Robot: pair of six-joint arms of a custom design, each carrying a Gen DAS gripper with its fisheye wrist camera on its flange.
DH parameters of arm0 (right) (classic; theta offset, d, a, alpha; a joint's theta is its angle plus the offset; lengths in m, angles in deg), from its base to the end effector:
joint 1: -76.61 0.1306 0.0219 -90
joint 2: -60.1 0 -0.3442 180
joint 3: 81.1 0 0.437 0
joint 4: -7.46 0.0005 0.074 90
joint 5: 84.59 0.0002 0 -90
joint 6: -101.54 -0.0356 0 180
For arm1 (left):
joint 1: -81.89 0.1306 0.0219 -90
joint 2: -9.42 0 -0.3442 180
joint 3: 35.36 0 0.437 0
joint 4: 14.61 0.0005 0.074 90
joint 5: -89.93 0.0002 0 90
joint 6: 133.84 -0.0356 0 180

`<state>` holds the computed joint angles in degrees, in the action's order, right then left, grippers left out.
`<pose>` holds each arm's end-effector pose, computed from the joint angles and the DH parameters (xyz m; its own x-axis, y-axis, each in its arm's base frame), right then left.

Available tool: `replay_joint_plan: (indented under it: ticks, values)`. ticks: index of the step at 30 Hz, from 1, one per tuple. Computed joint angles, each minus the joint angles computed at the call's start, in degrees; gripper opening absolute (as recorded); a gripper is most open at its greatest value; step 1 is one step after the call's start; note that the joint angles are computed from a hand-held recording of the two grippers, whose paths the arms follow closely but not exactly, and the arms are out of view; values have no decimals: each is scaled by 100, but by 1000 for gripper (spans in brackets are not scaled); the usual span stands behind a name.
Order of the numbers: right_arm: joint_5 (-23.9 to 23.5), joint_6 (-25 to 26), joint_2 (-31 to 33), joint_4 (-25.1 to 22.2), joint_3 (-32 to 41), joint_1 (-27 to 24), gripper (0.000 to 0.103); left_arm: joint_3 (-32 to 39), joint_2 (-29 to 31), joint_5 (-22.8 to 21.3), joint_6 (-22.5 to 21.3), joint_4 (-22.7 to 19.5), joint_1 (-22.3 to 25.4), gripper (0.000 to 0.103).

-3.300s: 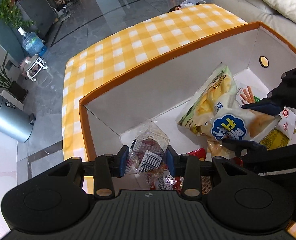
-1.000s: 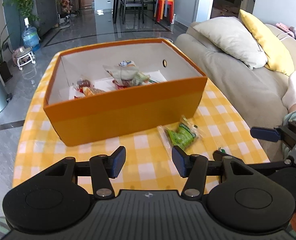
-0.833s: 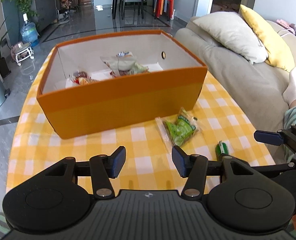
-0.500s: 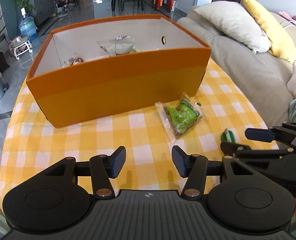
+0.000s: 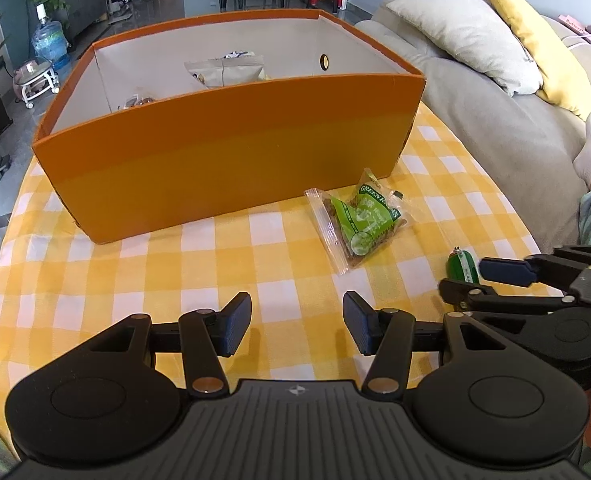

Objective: Organize snacks
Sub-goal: 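Grasp the green sausage stick with the right tool while the left tool approaches the green packet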

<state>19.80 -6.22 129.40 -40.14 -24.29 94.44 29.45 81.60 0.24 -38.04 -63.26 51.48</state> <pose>0.3654 0.1077 0.2639 -0.8403 0.0401 -0.5406 0.0816 0.9953 -0.0531 0.3541 -0.2087 0.3112 -0.7629 0.3306 -0.5556 0.4339 0.8989 -0.0609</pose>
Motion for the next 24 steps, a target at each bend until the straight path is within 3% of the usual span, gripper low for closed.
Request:
replay_joint_plan:
  ticks: [5,10,12,18,24]
  values:
    - [316,-386,-56,-232,51,-48,36,49,93,55,2,-8,-38,62]
    - [-286,-689,133,-418,145,-222,34,72,144,87,-41,-6,-46,62]
    - [-452,-756,175,-448,150,-237,21,95,181,93,-43,-17,-44,62]
    - [-291,-618,272,-378,179,-98,19,161,282,69,-339,190,-89,62]
    - [-317,-552,383,-101,222,-327,19,330,476,228,-672,544,-93,62]
